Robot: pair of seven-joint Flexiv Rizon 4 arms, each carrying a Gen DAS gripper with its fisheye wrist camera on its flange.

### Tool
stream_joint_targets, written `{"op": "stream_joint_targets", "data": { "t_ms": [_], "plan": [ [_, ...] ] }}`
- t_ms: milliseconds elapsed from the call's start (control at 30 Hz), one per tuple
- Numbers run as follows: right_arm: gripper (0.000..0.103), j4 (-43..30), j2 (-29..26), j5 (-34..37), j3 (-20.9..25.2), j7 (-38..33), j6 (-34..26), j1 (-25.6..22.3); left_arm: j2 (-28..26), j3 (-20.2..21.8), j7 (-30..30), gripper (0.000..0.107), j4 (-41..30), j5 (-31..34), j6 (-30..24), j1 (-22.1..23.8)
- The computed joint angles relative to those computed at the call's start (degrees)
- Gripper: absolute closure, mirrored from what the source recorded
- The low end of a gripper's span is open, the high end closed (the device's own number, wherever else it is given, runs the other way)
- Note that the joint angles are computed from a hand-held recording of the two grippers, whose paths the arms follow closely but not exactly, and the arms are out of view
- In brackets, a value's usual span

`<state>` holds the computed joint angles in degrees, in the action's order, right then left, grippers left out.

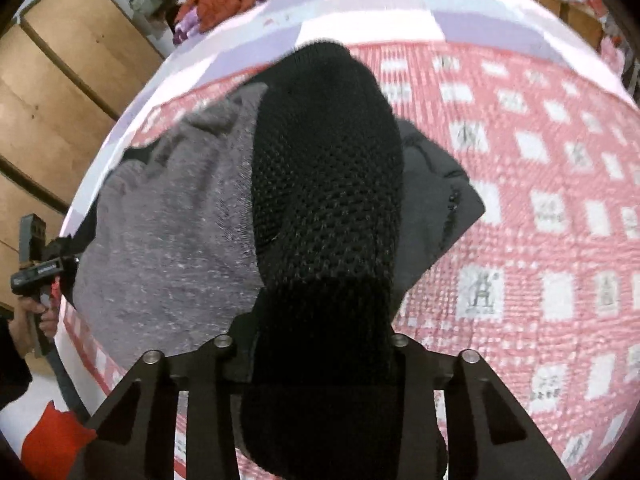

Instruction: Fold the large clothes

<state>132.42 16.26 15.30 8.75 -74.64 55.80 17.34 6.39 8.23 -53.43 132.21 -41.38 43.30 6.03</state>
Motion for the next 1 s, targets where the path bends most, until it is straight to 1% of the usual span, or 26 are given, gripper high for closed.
{"op": "stream_joint_targets", "data": {
  "t_ms": [33, 67, 133, 167, 233, 300, 333, 367, 400, 433, 467, 500, 533, 567, 633, 667, 733, 767, 800, 833, 867, 900, 933, 967, 1000],
  "plan": [
    [0.067, 0.1, 1.0, -1.0, 0.6, 0.8, 0.4, -0.4, 0.5, 0.4, 0.0, 0.074, -0.2, -0.1, -0.1, 0.3],
    [0.067, 0.1, 1.0, -1.1, 0.5, 0.8, 0.4, -0.3, 1.7, 0.6, -0.8, 0.078, -0.1, -0.4, 0.1, 0.4],
    [0.068, 0.0, 3.0, -2.9, 1.2, 1.1, 0.9, -0.4, 1.7, 1.7, 0.0, 0.081, -1.1, -1.3, -1.6, 1.3],
    [0.068, 0.0, 3.0, -3.0, 1.1, 1.2, 0.9, -0.2, 2.5, 2.0, 0.2, 0.082, -1.3, -0.7, -2.2, 1.6],
    [0.069, -0.1, 5.4, -3.9, 1.7, 1.2, 0.7, 0.4, 3.9, 2.7, 0.4, 0.083, -2.1, 1.2, -3.9, 2.4],
    [0.069, -0.5, 6.2, -4.5, 1.8, 1.7, 0.1, 1.0, 5.3, 3.3, 0.3, 0.085, -2.7, 2.0, -5.4, 3.0],
    [0.069, -0.5, 7.4, -5.1, 2.5, 2.1, 0.0, 1.3, 6.8, 3.9, 0.9, 0.089, -2.8, 2.0, -6.1, 3.2],
    [0.069, -0.3, 9.2, -5.6, 3.3, 2.6, -0.5, 1.7, 6.9, 4.9, 2.8, 0.095, -3.7, 1.6, -7.2, 3.8],
    [0.069, -0.1, 11.6, -6.2, 4.5, 3.6, -1.7, 2.1, 8.7, 5.9, 4.2, 0.095, -4.3, 0.9, -9.1, 4.1],
    [0.069, 0.1, 13.2, -5.9, 5.1, 4.2, -1.4, 3.1, 10.1, 6.6, 5.1, 0.095, -4.9, 2.1, -10.5, 4.7],
    [0.069, 0.1, 15.1, -5.4, 6.9, 6.5, -1.1, 4.2, 11.4, 7.1, 5.0, 0.095, -5.1, 4.4, -11.9, 5.4],
    [0.069, 0.4, 15.9, -6.6, 8.3, 8.0, -1.4, 4.6, 12.0, 7.4, 4.7, 0.095, -5.2, 5.7, -13.1, 6.0],
    [0.070, 0.6, 16.0, -7.1, 7.8, 8.3, -1.3, 5.2, 12.6, 7.8, 3.9, 0.095, -5.3, 7.6, -14.2, 6.9],
    [0.069, 1.1, 17.3, -7.2, 9.0, 10.5, -1.9, 5.7, 13.4, 8.5, 2.8, 0.095, -5.3, 9.9, -16.1, 8.0],
    [0.069, 2.8, 19.9, -5.2, 9.7, 15.0, -2.8, 7.1, 15.0, 9.2, 2.2, 0.095, -4.0, 12.4, -16.9, 9.3],
    [0.069, 4.3, 21.3, -4.7, 10.3, 17.9, -4.6, 7.0, 15.3, 9.4, 2.3, 0.094, -3.0, 13.5, -16.5, 9.8],
    [0.069, 7.9, 22.8, -0.9, 9.4, 23.6, -7.4, 7.5, 13.6, 9.1, 1.6, 0.088, -0.7, 14.4, -14.9, 10.5],
    [0.068, 9.4, 22.4, 0.2, 8.6, 24.8, -8.4, 7.9, 12.7, 8.7, 1.4, 0.083, 0.5, 14.7, -13.7, 10.6],
    [0.065, 10.7, 21.5, 1.4, 7.5, 25.4, -9.1, 8.4, 10.9, 8.0, 1.5, 0.080, 2.1, 14.6, -11.1, 10.6],
    [0.058, 13.0, 20.5, 3.5, 7.0, 26.1, -6.6, 8.9, 9.6, 7.6, 2.0, 0.073, 3.8, 13.3, -7.7, 10.3],
    [0.054, 14.1, 20.2, 4.2, 6.9, 26.0, -4.6, 9.3, 8.3, 7.2, 2.7, 0.068, 5.3, 11.3, -4.2, 9.9],
    [0.050, 14.4, 18.9, 3.8, 6.7, 25.7, -3.2, 9.6, 7.6, 7.1, 3.2, 0.065, 6.1, 9.9, -2.5, 9.7],
    [0.049, 14.1, 17.8, 2.0, 7.3, 25.9, -2.8, 9.3, 6.8, 6.9, 3.5, 0.057, 7.1, 7.9, -0.4, 9.4],
    [0.048, 13.6, 17.1, -0.1, 8.0, 26.2, -3.2, 9.0, 6.4, 6.8, 4.2, 0.046, 7.9, 6.1, 1.7, 9.1],
    [0.048, 13.0, 16.6, -2.5, 8.8, 26.4, -4.4, 8.8, 6.4, 6.6, 4.0, 0.036, 8.2, 7.0, 3.1, 9.3]
  ]
}}
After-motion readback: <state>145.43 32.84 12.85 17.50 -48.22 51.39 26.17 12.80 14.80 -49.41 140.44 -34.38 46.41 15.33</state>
